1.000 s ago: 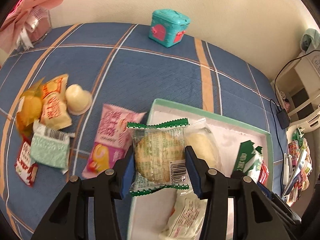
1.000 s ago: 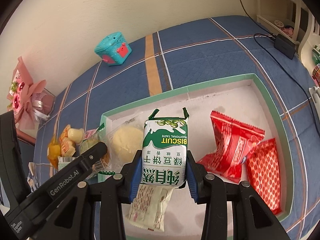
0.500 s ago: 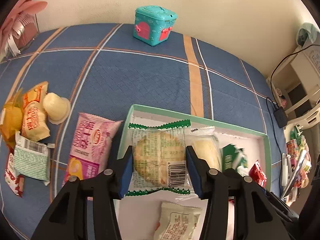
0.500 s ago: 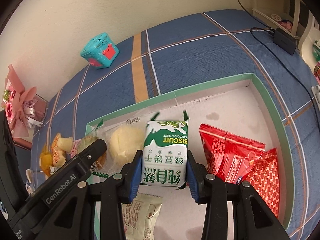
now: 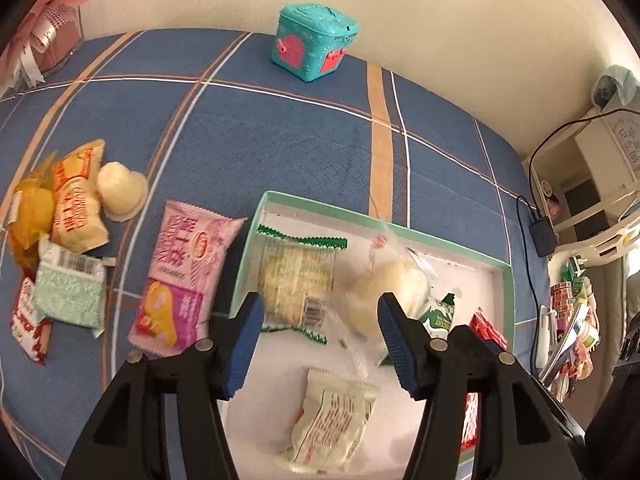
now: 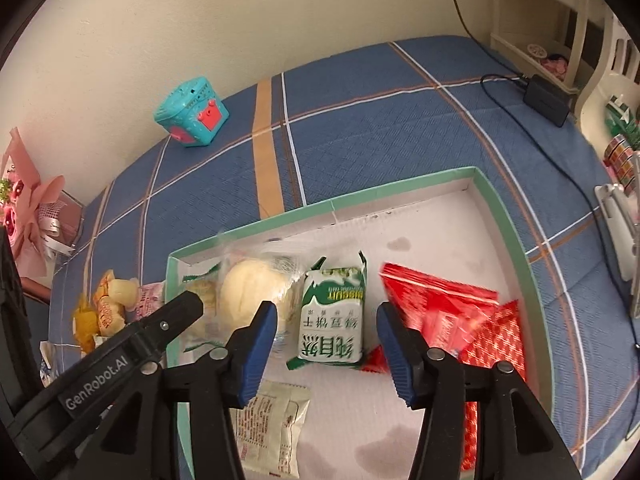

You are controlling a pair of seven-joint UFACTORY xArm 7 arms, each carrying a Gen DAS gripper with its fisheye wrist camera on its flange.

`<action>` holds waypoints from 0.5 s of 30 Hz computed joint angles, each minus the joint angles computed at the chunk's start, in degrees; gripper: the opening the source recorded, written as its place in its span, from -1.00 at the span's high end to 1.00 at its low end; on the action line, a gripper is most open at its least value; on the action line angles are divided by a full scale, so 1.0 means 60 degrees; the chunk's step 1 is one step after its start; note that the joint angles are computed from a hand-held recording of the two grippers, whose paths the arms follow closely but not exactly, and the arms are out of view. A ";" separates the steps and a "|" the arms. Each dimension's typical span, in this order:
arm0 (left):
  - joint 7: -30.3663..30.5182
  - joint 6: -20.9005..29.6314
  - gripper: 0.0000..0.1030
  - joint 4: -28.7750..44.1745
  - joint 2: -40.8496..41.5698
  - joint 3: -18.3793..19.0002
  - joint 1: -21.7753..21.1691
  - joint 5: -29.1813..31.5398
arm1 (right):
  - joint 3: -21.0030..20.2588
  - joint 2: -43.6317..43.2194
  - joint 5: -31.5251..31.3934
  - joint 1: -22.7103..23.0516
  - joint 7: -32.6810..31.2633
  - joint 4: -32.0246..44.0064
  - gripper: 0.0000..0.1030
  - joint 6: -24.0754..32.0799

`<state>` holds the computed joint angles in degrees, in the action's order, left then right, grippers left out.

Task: Organize snacks
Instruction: 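Open the left tool to drop the cookie while the right tool releases the BISCUIT pack into the tray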

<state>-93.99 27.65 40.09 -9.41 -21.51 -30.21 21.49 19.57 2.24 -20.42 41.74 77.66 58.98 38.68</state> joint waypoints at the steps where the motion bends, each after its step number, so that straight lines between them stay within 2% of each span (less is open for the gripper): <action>1: 0.0036 0.0204 -0.23 0.0022 -0.0099 -0.0015 -0.0048 -0.0081 | 0.0021 -0.0059 -0.0001 0.0024 -0.0001 0.0026 -0.08 0.0114; 2: 0.0062 0.0462 -0.29 0.0053 -0.0208 -0.0045 -0.0090 -0.0153 | 0.0045 -0.0117 0.0006 0.0042 -0.0001 0.0039 -0.08 0.0206; 5: 0.0028 0.1161 -0.30 0.0103 -0.0514 -0.0192 -0.0165 -0.0204 | 0.0151 -0.0313 0.0014 0.0099 0.0066 0.0036 -0.08 0.0411; 15: -0.0140 0.2101 -0.30 -0.0516 -0.1543 -0.0518 -0.0519 -0.1052 | 0.0497 -0.0638 -0.0172 0.0277 0.0175 0.0065 -0.08 0.0920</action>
<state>-94.83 40.25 37.00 -18.67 -24.62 -33.32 15.18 22.55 -1.59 -21.45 43.40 78.71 59.38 44.20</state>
